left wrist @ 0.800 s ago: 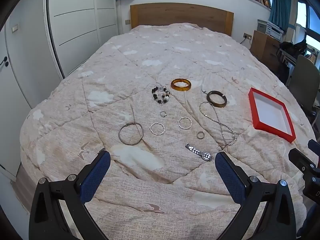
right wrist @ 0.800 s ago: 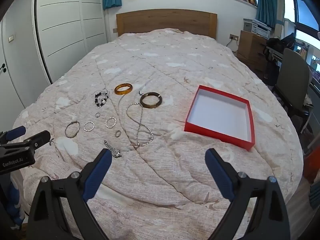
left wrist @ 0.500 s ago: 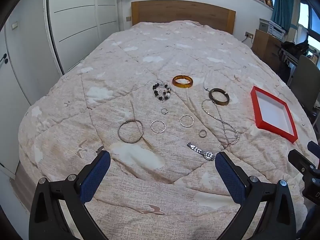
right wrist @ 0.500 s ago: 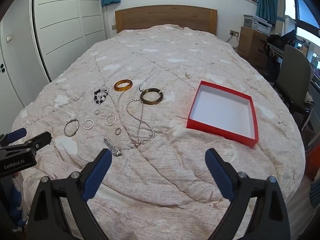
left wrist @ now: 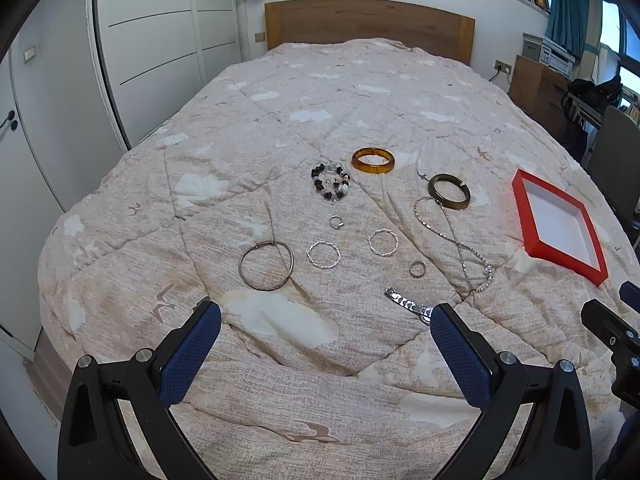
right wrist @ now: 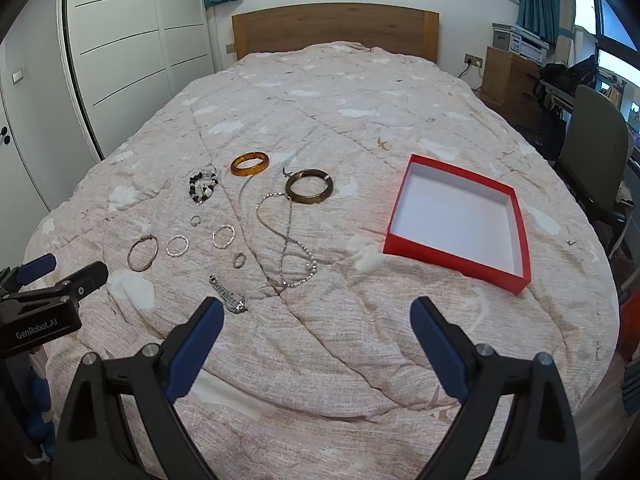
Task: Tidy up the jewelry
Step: 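Move both tools toward the jewelry spread on the quilt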
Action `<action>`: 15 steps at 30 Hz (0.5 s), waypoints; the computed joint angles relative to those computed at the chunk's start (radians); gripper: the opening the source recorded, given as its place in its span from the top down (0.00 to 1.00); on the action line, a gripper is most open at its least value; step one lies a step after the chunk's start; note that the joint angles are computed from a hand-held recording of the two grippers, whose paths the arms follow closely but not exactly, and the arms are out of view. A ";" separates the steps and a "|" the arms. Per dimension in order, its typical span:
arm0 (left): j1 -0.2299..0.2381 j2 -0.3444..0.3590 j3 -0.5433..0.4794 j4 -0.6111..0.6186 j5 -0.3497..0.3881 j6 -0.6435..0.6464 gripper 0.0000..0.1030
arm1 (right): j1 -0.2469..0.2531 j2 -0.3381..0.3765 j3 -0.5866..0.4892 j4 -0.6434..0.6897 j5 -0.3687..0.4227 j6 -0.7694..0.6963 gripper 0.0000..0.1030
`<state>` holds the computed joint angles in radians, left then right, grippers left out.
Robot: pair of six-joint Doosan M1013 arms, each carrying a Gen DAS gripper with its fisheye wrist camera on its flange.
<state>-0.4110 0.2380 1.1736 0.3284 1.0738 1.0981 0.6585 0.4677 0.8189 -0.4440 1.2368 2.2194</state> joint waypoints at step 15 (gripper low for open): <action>0.013 0.000 0.006 0.015 0.001 -0.023 0.00 | -0.004 0.009 -0.004 0.044 -0.005 -0.031 0.08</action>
